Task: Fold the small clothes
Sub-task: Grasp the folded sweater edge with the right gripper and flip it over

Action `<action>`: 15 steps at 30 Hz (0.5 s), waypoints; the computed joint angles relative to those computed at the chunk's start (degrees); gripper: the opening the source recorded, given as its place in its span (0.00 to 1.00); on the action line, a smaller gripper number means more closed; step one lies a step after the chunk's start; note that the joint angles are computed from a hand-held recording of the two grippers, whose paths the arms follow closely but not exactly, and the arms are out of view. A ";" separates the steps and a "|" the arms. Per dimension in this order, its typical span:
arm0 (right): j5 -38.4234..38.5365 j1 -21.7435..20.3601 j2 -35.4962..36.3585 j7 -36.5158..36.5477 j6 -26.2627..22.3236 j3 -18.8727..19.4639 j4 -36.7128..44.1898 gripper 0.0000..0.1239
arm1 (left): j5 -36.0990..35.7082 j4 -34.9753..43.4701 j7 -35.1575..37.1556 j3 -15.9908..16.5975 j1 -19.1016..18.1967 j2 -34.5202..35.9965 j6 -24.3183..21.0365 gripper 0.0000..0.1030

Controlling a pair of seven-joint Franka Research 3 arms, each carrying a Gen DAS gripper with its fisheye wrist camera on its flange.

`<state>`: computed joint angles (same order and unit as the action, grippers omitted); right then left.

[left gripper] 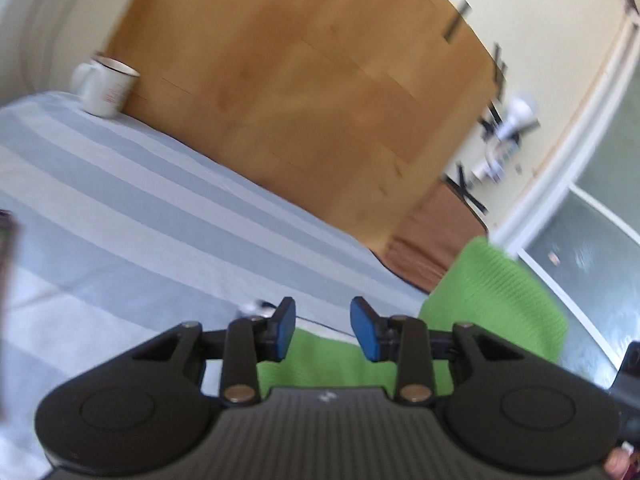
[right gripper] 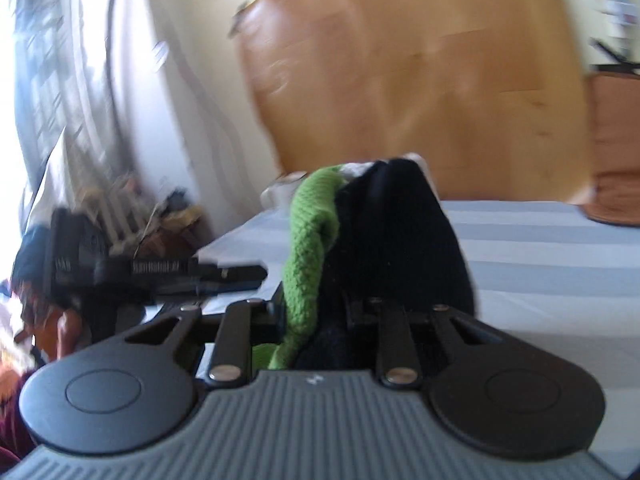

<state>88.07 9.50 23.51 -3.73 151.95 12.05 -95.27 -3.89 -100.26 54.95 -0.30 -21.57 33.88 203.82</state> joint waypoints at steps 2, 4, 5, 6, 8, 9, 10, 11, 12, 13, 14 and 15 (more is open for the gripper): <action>-9.94 4.22 3.97 5.28 2.25 -1.10 2.91 0.28 | -4.11 -4.59 1.09 2.87 -2.10 -2.53 2.27 0.39; -18.39 5.65 8.40 8.46 1.62 -0.94 5.73 0.39 | -6.50 -7.81 1.93 2.98 -1.97 -4.13 3.57 0.47; -16.75 3.76 8.59 4.03 3.01 2.02 5.26 0.44 | -6.59 -8.53 2.05 2.29 -1.21 -4.48 3.62 0.48; -15.02 3.36 7.96 -1.25 3.94 3.05 4.14 0.53 | -6.09 -8.94 1.96 1.37 -0.25 -4.64 3.48 0.51; -13.16 -0.19 6.36 -5.51 -1.03 5.40 2.51 0.55 | -4.34 -8.74 1.64 -0.39 1.35 -4.23 2.99 0.60; -12.48 -2.24 5.79 -5.42 -6.55 5.61 2.42 0.54 | -2.70 -7.87 1.05 -1.56 2.57 -3.59 2.40 0.66; -11.60 -3.52 5.12 -4.86 -10.20 5.31 2.05 0.54 | -0.53 -6.64 0.25 -2.92 3.97 -2.69 1.97 0.70; -10.10 -4.33 4.54 -5.09 -12.10 4.89 1.66 0.53 | 2.09 -5.57 -0.64 -4.42 5.46 -1.75 1.98 0.71; -8.22 -4.78 3.87 -5.80 -12.59 4.38 1.09 0.53 | 4.32 -4.20 -1.38 -5.49 6.49 -0.76 1.73 0.73; -6.08 -4.99 3.20 -6.55 -12.08 3.79 0.43 0.53 | 6.40 -2.69 -2.02 -6.39 7.25 0.26 1.17 0.76; -3.74 -5.21 2.70 -7.22 -11.41 3.19 -0.07 0.53 | 8.05 -1.06 -2.55 -6.96 7.67 1.22 0.22 0.80; -1.13 -5.20 2.16 -7.75 -10.22 2.69 -0.55 0.50 | 9.10 0.69 -2.85 -7.02 7.57 2.16 -1.02 0.86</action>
